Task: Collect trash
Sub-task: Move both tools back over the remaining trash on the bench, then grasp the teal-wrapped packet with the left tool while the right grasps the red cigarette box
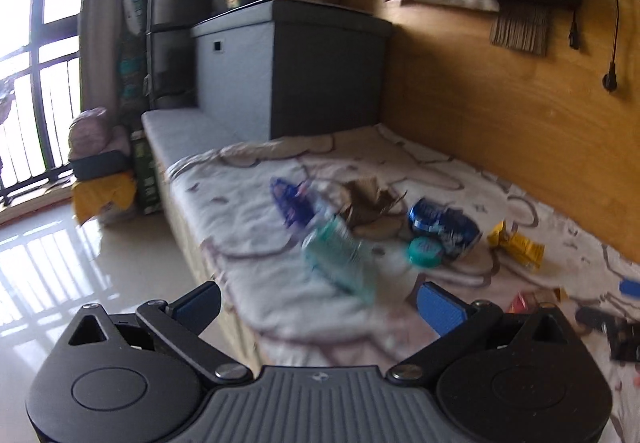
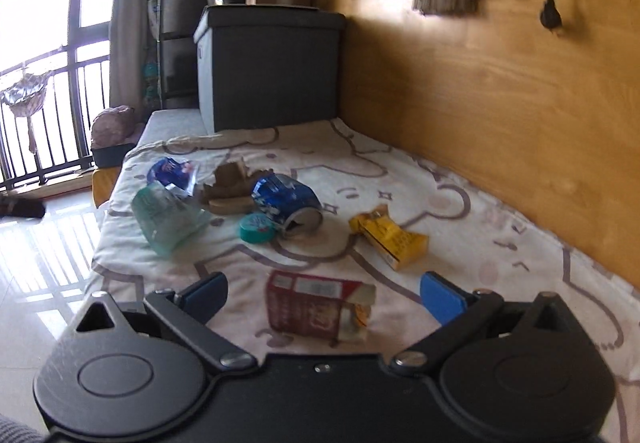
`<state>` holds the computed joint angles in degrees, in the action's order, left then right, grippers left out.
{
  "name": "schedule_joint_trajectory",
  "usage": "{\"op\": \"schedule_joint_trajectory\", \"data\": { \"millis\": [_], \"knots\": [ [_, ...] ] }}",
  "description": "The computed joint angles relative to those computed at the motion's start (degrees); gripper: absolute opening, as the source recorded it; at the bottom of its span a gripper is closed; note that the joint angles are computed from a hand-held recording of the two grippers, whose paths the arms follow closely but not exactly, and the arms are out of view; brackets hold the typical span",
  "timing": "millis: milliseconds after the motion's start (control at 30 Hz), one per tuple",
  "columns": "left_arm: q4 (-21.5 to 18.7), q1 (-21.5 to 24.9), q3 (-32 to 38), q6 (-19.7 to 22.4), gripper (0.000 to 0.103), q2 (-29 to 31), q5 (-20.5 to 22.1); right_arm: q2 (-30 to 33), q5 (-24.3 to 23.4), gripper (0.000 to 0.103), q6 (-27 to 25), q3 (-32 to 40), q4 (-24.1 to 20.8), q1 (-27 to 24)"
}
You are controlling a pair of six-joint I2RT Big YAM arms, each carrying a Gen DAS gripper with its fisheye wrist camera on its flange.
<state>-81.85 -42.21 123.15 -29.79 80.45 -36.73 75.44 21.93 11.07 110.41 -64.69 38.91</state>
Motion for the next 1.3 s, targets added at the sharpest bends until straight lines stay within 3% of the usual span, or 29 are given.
{"op": "schedule_joint_trajectory", "data": {
  "millis": [133, 367, 467, 633, 767, 867, 933, 1033, 1300],
  "knots": [
    [6.0, 4.2, -0.2, 5.3, 0.103, 1.6, 4.9, -0.1, -2.1, 0.103, 1.3, -0.9, -0.1, -1.5],
    [10.7, 9.6, 1.4, 6.7, 0.103, 5.8, 13.3, 0.8, -6.6, 0.103, 1.6, -0.6, 0.5, -3.8],
    [13.0, 11.9, 1.9, 7.7, 0.103, 7.3, 18.9, 2.1, -9.7, 0.103, 0.5, 0.7, -0.4, -5.2],
    [15.4, 14.5, 1.2, 6.7, 0.103, 8.7, 24.6, 4.7, -14.8, 0.103, -1.5, 3.2, -2.9, -7.5],
    [14.5, 15.7, 0.2, 6.2, 0.103, 9.0, 31.0, 6.2, -15.6, 0.103, -1.7, 4.3, -2.7, -8.9],
    [16.8, 16.1, -4.2, 5.7, 0.103, 6.7, 38.5, 7.2, -15.8, 0.103, -1.7, 4.9, -2.4, -9.5],
    [17.9, 15.6, -6.5, 5.4, 0.103, 5.3, 41.3, 7.6, -15.9, 0.103, -1.9, 5.1, -2.3, -9.6],
    [17.4, 14.2, -7.6, 6.4, 0.103, 4.6, 42.3, 8.3, -16.3, 0.103, -1.8, 5.4, -2.2, -9.6],
    [19.2, 13.8, -5.6, 9.9, 0.103, 4.7, 31.8, 9.9, -19.2, 0.103, -2.0, 5.9, -1.3, -9.3]
  ]
}}
